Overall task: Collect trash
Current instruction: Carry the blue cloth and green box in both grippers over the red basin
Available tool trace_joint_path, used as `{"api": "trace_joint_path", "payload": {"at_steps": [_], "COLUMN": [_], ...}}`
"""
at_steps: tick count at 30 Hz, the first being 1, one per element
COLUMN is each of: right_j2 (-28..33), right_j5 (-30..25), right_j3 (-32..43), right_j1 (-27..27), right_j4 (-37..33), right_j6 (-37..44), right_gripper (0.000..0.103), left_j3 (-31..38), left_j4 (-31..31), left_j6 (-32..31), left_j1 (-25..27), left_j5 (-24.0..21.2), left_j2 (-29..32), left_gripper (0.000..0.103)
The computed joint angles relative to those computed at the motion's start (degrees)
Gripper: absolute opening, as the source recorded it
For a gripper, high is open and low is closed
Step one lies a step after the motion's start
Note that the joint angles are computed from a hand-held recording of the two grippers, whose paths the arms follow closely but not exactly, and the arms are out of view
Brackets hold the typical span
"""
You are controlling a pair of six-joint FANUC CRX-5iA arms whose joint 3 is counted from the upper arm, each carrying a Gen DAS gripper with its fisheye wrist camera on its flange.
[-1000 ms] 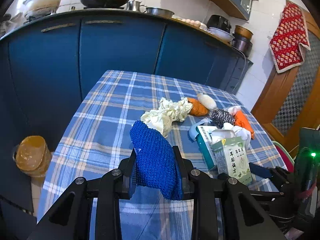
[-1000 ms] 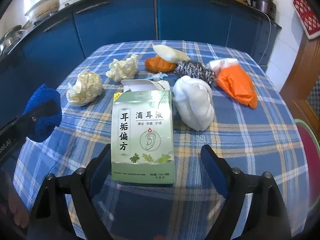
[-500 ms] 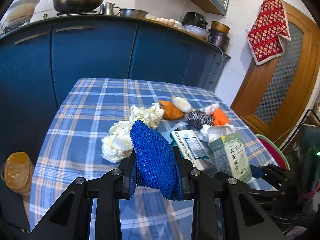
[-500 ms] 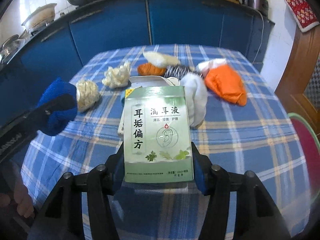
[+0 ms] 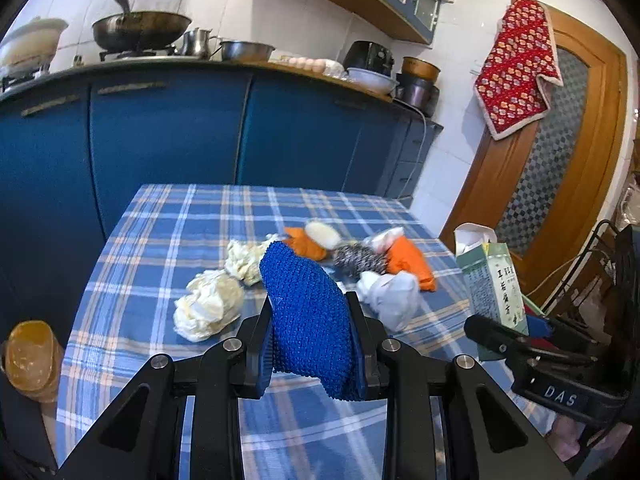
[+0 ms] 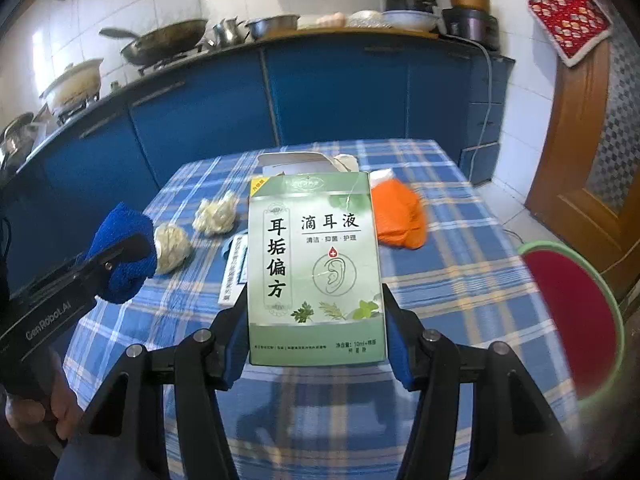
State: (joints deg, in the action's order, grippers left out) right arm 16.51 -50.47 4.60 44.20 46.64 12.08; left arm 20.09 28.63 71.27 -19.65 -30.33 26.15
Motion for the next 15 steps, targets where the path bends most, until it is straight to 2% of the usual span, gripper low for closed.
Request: {"api": "trace_joint_path", "payload": {"at_steps": [9, 15], "right_j2": [-5.5, -8.7], "right_j5": [-1.9, -4.4], "right_j3": [-4.1, -6.5], "right_j1": [-1.3, -2.5], "right_j4": [1.8, 2.5], "right_j6": [-3.2, -4.0], "right_gripper": [0.06, 0.06], "left_j3": [3.9, 9.0], "left_j4": [1.5, 1.5], "left_j6": [-0.9, -0.7], "left_j1": [-2.6, -4.9], "left_j5": [-2.0, -4.4], "left_j2": [1.3, 3.9], "left_gripper": [0.031, 0.031]}}
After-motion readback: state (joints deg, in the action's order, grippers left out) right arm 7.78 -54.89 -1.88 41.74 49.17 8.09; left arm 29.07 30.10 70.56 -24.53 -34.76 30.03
